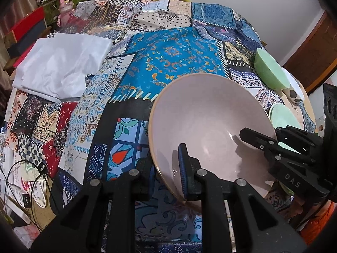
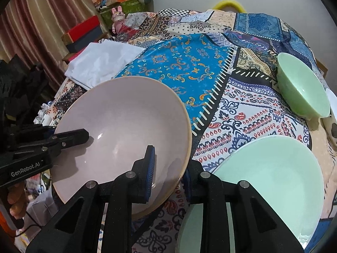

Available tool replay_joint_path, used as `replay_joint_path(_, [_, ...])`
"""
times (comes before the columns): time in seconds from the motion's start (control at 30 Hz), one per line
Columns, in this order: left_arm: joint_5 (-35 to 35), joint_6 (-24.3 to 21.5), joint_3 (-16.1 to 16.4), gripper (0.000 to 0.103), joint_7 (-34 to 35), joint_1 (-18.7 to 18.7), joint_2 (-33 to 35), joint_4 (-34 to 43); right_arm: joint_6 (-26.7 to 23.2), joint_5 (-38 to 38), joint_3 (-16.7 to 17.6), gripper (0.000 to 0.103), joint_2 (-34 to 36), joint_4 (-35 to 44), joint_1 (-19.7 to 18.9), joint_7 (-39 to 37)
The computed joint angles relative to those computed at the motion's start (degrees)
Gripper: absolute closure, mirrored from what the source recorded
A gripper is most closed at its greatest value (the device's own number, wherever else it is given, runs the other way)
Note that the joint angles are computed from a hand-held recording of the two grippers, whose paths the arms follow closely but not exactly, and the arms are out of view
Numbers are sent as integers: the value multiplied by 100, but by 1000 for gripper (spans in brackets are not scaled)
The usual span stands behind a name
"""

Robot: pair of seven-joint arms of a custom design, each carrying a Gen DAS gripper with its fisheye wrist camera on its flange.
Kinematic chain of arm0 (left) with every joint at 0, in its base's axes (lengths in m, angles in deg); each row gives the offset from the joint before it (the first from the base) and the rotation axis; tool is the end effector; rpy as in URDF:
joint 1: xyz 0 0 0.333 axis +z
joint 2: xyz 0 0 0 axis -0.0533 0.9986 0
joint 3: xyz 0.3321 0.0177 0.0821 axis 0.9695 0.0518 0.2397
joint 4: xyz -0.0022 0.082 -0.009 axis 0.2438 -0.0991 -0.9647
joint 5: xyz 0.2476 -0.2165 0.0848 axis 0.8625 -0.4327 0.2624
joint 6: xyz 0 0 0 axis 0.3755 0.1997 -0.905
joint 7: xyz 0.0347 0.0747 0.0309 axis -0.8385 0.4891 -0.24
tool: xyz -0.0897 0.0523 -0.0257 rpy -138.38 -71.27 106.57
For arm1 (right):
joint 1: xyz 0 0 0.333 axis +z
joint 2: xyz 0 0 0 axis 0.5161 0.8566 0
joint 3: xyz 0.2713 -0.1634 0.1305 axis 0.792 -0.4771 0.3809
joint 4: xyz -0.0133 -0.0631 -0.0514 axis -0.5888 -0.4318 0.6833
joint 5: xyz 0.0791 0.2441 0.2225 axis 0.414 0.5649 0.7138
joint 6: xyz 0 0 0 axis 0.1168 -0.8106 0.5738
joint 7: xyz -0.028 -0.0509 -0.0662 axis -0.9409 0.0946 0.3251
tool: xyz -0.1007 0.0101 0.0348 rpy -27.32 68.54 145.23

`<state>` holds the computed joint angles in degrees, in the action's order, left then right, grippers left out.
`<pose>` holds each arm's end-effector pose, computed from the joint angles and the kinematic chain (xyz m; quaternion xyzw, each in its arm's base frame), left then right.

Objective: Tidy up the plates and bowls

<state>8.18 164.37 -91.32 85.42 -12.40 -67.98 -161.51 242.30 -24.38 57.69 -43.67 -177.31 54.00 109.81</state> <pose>0.4925 -0.1801 0.3985 -0.7862 0.5656 -0.2199 0.1168 0.5566 0.3236 0.4071 -0.8683 0.4117 -0.0462 0.2728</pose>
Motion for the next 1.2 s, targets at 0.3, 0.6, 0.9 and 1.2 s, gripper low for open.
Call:
replay_joint_path(0.3, [1077,-601,79,84,-881,-125,-286,203,157,403,169,79,-162,-122,-227,-391])
replay_joint_path(0.6, [1486,-917,-112,77,-1219,-35,-520,395,395,1018,244,71,-493,-312,-499,-980])
replay_joint_path(0.9, [1915,-1254,-266,51,-1313,-242,-326,1165,735,1436,65,55,-699,-360,-742,-1262])
replay_joint_path(1.2, [1958,-1445,-192,22,-1039,-562,343,2244,856,1120,-279,54,-523,-92,-998,-814])
